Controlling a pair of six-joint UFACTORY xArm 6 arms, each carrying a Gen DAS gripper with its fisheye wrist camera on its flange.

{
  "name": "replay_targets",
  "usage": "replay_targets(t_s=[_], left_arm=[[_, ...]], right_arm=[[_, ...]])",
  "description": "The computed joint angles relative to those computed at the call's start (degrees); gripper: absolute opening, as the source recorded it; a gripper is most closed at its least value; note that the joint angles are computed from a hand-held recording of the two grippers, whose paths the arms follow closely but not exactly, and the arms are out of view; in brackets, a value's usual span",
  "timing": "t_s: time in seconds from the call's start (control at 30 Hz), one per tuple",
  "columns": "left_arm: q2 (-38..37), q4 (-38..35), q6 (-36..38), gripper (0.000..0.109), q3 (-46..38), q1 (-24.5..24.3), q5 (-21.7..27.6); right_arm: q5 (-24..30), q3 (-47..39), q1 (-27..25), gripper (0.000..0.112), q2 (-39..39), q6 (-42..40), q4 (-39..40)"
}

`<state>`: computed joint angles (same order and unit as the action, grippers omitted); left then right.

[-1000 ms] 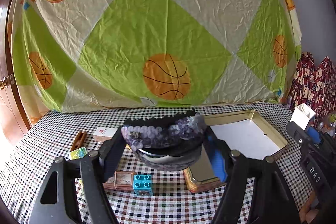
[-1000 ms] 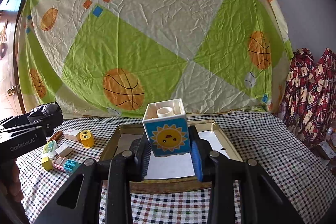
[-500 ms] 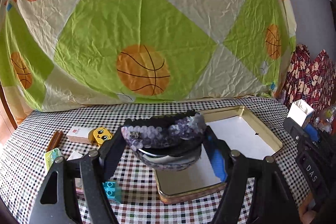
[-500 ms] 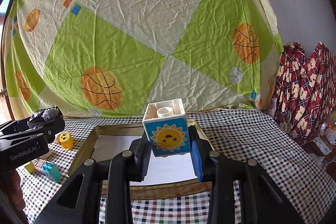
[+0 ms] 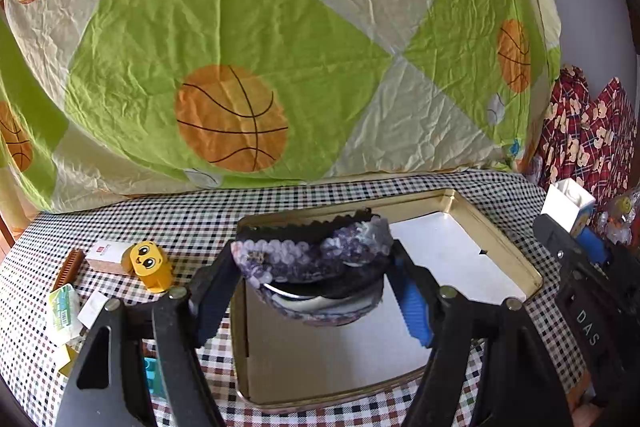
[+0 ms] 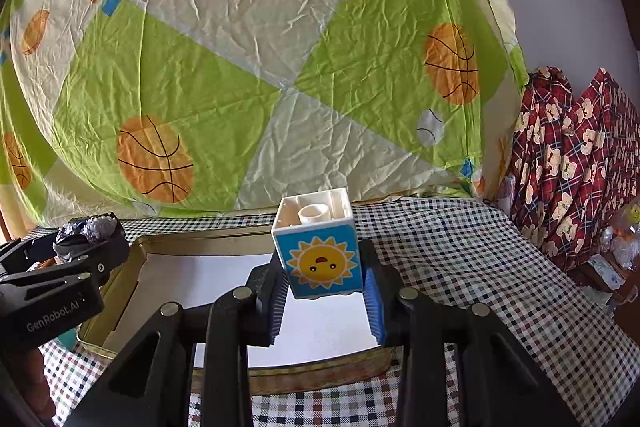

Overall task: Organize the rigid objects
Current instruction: 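Carry the sun-face block with the right tool while the left tool carries the bowl to the tin, then lower and release the sun-face block in the tin while the left tool releases the bowl there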

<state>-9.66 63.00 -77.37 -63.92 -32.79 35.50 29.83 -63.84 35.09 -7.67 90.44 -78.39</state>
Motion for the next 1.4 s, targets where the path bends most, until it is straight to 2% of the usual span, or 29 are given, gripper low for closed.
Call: replay_targets(t_s=[0.37,0.63,0.93,1.07,1.13,1.2,1.27,1.33,1.4], left_arm=[[8.19,-1.34,1.85,0.072,-6.20,-0.75,1.19],[12.28,-5.43,5.51,0.072,-8.41,-0.33,1.13],[15.13,-8.86,9.07,0.072,-10.57,0.00,0.88],[15.31,-6.33,8.11,0.072,-10.89,-0.53,2.19],[15.13,-6.52,8.33,0.074,-10.63,-0.28,1.20],[14.57,-5.25,7.28,0.075,-9.99,-0.18,0.27],[13.84,-3.40,4.35,0.083,-9.43,-0.23,1.26],[12.70,-1.90,1.29,0.102,-8.23,0.23,0.73],[11.27,1.34,-2.00,0.103,-6.56,0.69,-1.49]], right_arm=[[-0.34,-3.41,-2.36,0.036,5.20,-5.42,6.60],[0.40,-6.82,-2.57,0.036,10.33,-17.64,18.32],[0.38,-7.68,-2.87,0.036,11.40,-20.54,22.06],[-0.44,-7.52,-2.97,0.036,11.35,-20.75,21.94],[-0.85,-7.46,-3.07,0.037,11.36,-20.82,21.93],[-0.66,-7.03,-3.11,0.052,10.85,-18.51,20.34],[-0.85,-5.67,-3.57,0.066,9.43,-13.20,17.35],[-3.25,-3.56,-4.80,0.073,7.60,-6.62,13.61],[-4.97,-2.19,-5.54,0.082,6.24,-0.77,9.14]])
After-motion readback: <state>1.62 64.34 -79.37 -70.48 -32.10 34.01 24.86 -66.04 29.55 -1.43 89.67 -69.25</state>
